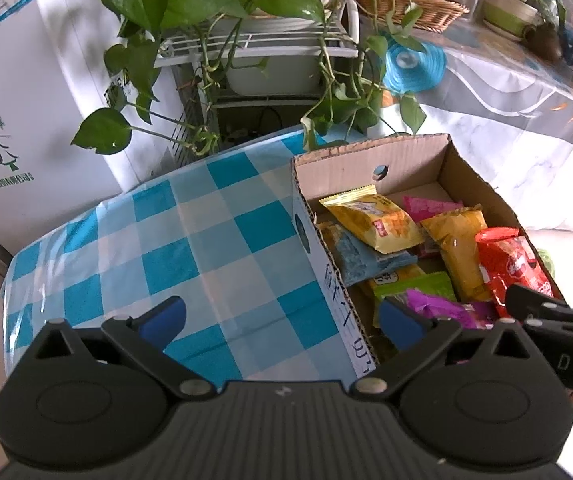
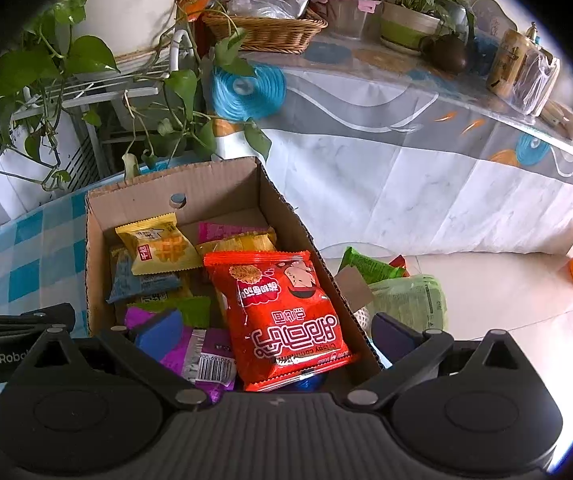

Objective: Organize snacks

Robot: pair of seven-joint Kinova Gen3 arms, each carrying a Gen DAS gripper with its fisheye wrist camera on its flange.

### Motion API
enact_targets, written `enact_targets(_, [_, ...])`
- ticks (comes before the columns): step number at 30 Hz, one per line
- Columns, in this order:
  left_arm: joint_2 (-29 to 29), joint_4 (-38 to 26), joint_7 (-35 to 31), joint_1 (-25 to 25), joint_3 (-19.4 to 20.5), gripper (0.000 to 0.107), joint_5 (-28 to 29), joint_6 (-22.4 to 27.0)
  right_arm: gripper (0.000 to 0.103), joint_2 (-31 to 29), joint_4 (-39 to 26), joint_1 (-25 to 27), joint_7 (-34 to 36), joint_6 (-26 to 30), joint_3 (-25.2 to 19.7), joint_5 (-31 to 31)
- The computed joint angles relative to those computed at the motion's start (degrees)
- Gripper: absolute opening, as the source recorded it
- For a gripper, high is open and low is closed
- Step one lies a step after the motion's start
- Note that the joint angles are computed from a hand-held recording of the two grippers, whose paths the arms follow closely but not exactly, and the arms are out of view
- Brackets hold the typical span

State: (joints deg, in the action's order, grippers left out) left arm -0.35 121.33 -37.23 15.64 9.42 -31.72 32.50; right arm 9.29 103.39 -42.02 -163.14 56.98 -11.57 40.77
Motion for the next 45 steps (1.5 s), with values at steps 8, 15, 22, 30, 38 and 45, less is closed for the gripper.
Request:
enact_targets(8, [0.7,-0.5,-2.2,0.0,-0.4,0.102,2.4,-0.1,0.103,-0.1,0.2,0.6,1.0,-0.5,0.1,-1.0])
enact_targets(15, [1.4,-1.2,-2.4,0.5,-0.5,0.102,2.9,0.7,0.103,-0.1,0.3,1.2,1.5,-0.7,0.3,-1.7])
enact_targets(22, [1.8,-1.3,-1.0,1.5,-0.6,0.102,0.8,0.9,0.103,0.1,0.2,1.5,1.9,-0.6,0.5,-2.0])
enact_targets(30, [1.7,-0.7,1.9,2.2,-0.5,0.102,-3.1,0.2,0.103,-0.1,0.4,1.8,2.0,-1.0,0.6,-2.0])
enact_targets(38, [1.8,-1.0,-1.3,1.6,-1.0,0.102,0.3,-0.1,0.103,0.0,0.3,2.0,2.6,-1.2,0.7,-2.5])
enact_targets(45, [1.0,-0.7,-2.8,1.2,-0.8,0.102,0.7,0.0,0.103,-0.2,0.2,2.0,2.8,-1.1,0.6,-2.8])
